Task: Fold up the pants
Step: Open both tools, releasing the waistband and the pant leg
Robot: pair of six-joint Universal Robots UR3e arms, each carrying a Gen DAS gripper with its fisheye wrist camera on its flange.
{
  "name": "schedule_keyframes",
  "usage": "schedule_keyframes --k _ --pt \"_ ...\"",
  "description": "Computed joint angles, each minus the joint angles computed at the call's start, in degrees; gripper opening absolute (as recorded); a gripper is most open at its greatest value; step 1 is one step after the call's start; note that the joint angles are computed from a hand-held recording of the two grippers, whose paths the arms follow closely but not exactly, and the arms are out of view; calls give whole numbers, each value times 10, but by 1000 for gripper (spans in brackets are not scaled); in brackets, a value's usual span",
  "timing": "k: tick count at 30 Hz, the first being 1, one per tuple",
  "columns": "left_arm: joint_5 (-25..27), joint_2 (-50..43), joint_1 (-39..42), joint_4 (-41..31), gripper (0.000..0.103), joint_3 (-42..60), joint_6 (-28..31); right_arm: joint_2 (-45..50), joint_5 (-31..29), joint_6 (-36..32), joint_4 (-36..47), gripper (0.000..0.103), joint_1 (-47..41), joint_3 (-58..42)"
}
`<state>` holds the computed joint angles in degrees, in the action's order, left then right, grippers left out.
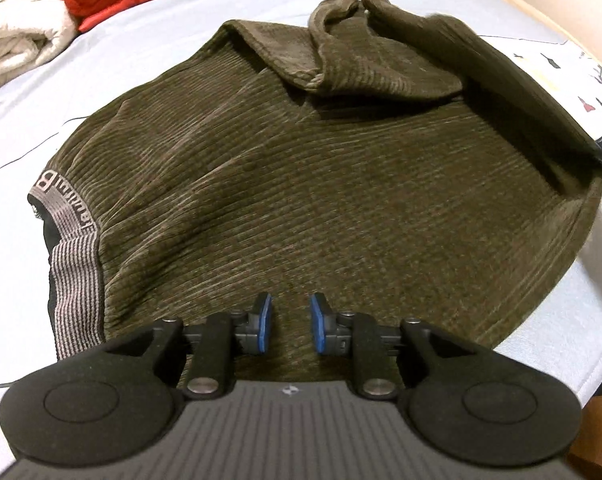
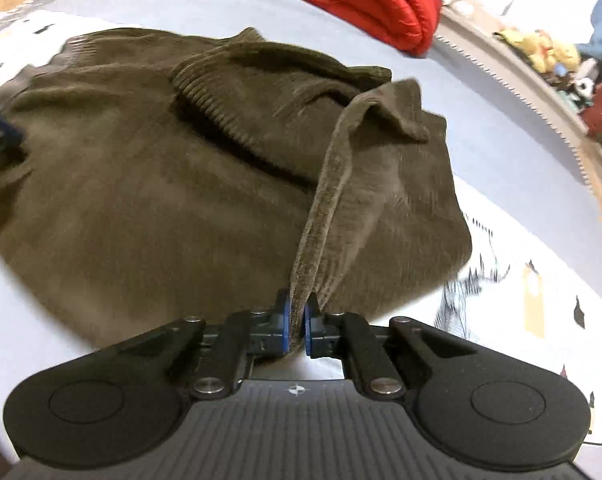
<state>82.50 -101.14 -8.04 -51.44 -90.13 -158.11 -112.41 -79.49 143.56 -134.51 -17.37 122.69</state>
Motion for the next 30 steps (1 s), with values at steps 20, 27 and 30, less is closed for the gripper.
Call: schedule_keyframes --k 20,27,30 --pt "-5 -66 14 -128 31 88 -11 17 280 82 127 47 -209 -54" --pt "1 -73 7 -118 33 89 -9 228 204 320 -113 51 -77 -104" --pt "-3 -77 9 -115 34 90 -5 294 173 349 -147 51 -46 -138"
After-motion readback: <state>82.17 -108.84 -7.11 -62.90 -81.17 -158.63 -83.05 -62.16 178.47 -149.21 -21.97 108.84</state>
